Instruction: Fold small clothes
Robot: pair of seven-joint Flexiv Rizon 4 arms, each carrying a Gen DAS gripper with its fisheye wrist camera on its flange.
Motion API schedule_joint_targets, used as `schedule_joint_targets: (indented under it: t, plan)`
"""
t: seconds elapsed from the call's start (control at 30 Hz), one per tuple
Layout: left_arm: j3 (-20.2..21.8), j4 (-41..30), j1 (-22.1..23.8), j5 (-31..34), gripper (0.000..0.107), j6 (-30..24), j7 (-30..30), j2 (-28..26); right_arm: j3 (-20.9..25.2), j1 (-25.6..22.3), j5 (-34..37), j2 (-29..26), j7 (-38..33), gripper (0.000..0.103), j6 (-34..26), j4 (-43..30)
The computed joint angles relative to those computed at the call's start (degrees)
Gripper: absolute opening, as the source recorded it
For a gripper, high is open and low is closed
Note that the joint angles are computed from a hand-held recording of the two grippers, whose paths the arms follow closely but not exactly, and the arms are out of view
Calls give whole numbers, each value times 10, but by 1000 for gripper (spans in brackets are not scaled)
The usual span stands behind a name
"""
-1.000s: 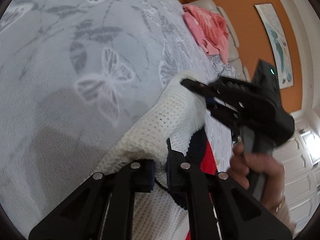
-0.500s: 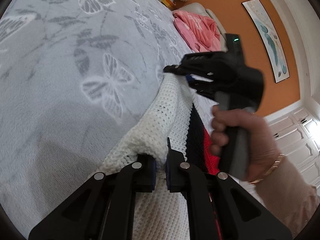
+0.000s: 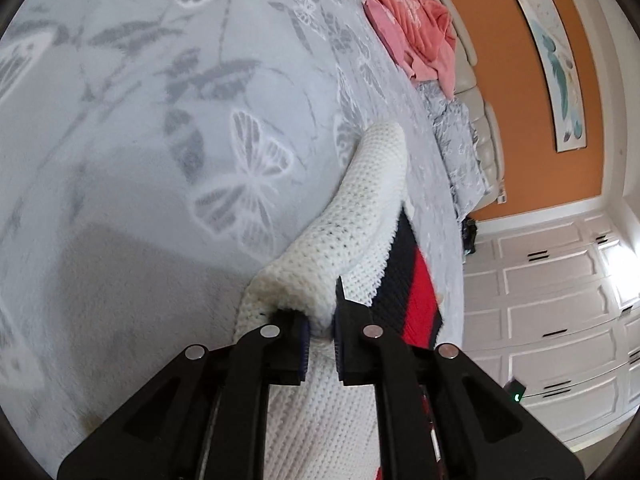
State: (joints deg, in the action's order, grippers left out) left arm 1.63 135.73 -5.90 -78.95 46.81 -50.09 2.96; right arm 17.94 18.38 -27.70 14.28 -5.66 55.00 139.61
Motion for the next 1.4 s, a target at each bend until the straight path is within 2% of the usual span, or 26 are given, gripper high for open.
schedule_joint_targets:
  t: [0.03,0.07,0.13,0.2,0.23,0.27,0.3,0.33,0.43,0.47,0.53,0.63,0.67,0.73,0.8,0.87,0.9,0.93,0.97,1.0,1.03,1.17,1.27,1.4]
  plan:
    - [0,0,0,8,10,2,-5,2,9,-8,24,15,12,18,-10,2]
    - [5,-3,6,34,13,-12,-29,4,9,0,39,39,39,25,-38,-1]
    - [21,-9,22,87,17,-46,-78,18,31,-3,35,86,77,30,-72,3]
    - [39,2,38,141,40,-44,-100,58,59,15,64,149,92,42,-130,5]
    - [50,12,50,189,55,-27,-107,89,75,29,87,180,97,52,-174,3]
    - [60,18,59,223,60,-26,-109,109,96,48,116,216,105,59,-222,2]
    - [75,23,69,255,60,-39,-106,129,114,66,143,245,117,62,-253,3]
    - [94,27,81,285,61,-67,-101,149,138,92,184,276,137,67,-288,3]
    - [157,32,133,402,73,-203,-113,210,199,157,283,331,223,69,-333,3]
    - [165,33,147,425,77,-234,-117,223,214,175,308,350,251,69,-329,11]
    - [196,37,181,484,77,-329,-130,257,248,204,348,366,317,69,-311,20]
    - [216,44,216,518,79,-422,-152,280,299,227,373,348,403,69,-226,36]
    - [221,46,226,528,79,-456,-165,283,314,232,378,335,425,70,-170,52]
    - [222,52,241,532,84,-495,-175,289,327,235,367,302,453,72,-118,60]
    - [212,61,252,543,86,-515,-174,303,349,225,340,287,497,79,-86,67]
    - [194,65,256,558,82,-508,-161,322,364,208,308,285,541,77,-48,79]
    - [185,64,254,564,75,-504,-156,329,372,195,289,284,563,70,-18,90]
    - [179,62,253,572,48,-501,-152,333,373,190,276,277,577,38,1,95]
    - [176,57,251,581,10,-506,-149,331,371,186,265,265,585,9,34,103]
    - [181,53,252,581,7,-520,-152,322,370,180,250,262,596,9,39,102]
    - [185,51,259,580,6,-523,-163,324,362,186,239,266,596,9,15,93]
    - [214,30,280,568,5,-532,-154,341,337,236,210,321,605,8,-138,44]
    - [241,0,292,563,5,-580,-137,341,326,278,206,348,608,7,-226,13]
    - [257,-23,313,574,5,-632,-124,366,336,292,207,346,617,6,-289,-27]
